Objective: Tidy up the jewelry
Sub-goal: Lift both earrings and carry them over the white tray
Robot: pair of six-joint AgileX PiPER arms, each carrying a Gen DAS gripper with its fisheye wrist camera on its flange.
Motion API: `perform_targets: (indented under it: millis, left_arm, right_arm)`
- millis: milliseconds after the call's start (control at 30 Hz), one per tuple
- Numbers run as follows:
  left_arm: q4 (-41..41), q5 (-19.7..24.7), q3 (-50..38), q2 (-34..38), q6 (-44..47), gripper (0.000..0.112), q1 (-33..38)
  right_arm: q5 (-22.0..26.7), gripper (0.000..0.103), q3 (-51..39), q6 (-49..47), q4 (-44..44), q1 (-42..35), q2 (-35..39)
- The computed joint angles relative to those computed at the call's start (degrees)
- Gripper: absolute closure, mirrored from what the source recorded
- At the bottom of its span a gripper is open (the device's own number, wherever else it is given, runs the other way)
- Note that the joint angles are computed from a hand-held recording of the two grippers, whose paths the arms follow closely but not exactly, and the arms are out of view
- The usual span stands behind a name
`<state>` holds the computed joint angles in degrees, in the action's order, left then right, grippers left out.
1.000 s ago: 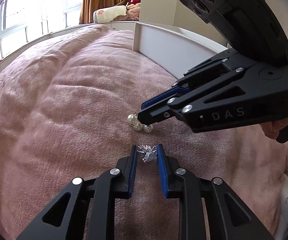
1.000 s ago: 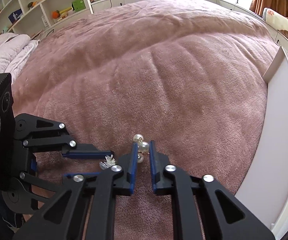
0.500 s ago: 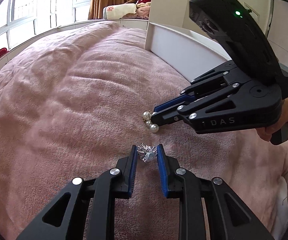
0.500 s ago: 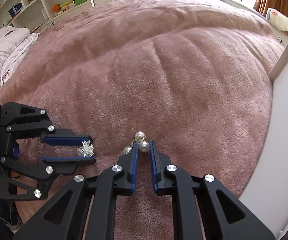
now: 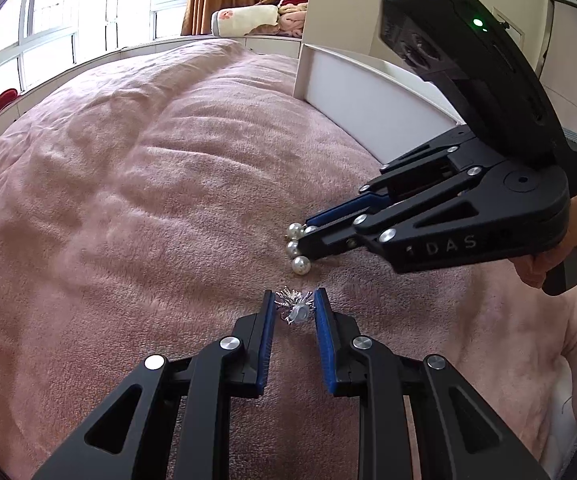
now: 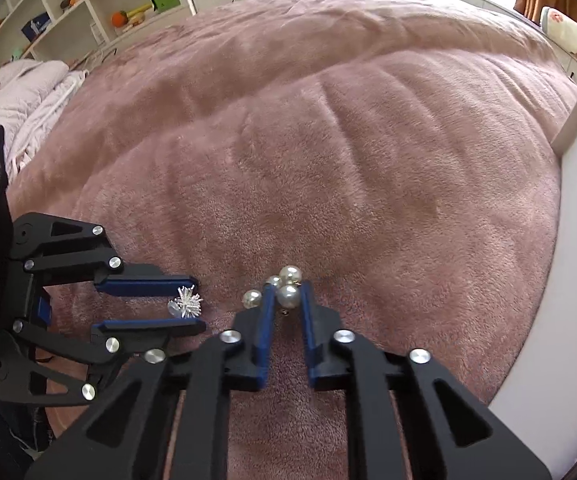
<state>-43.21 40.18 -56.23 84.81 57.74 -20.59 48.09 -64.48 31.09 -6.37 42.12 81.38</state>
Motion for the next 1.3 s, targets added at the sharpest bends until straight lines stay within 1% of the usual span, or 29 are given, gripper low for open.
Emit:
perform_targets:
  millis: [233,467,633,733,867,967,1067,1167,1300]
  left_arm:
    - [1.37,0.8,-1.09,-1.12,-2.95,0.088,0.83]
    - [5.43,1.42,-3.7,-2.2,-7.0,0.088,-0.39]
    - [7.03,2.65,-7.86,-2.14,-10.45,0.088,-2.08]
    - [9.03,3.44,-12.02,-1.39,-13.05,0.088,-4.13]
    - [10.95,4.94,-18.7,0.73,-16.44,0.088,-7.45]
    - [11.48,7.14,-26.22,4.19,-19.11,0.088,-10.16]
    - [13.1,8.9,-34.31,8.05,-23.71,0.088,-13.84]
    - [14.91,11.19,-43.85,12.9,-28.23,0.088,-18.01]
    - [19.76,15.55,-58.09,20.49,-34.73,0.088,-23.67]
  right_arm:
    - [-0.03,0.091,-0.17,1.86,-1.43,0.66,-2.71]
    - [3.47,0.091,-3.2,3.49,-4.58,1.28,-7.23]
    - [5.28,0.091,-4.76,2.37,-4.15,-1.15,-11.66]
    - [6.83,0.091,-6.24,1.19,-4.2,-3.76,-14.61]
    - [9.08,0.091,-8.83,-2.72,-2.48,-9.81,-17.67]
    - [10.9,0.091,-10.77,-7.04,0.14,-15.91,-19.42]
    - [12.63,0.091,-12.67,-12.72,4.21,-24.57,-20.68]
    - [14.49,0.091,-14.39,-20.22,10.6,-34.9,-20.92]
    - [17.44,0.091,-16.78,-28.69,16.66,-46.11,-19.57]
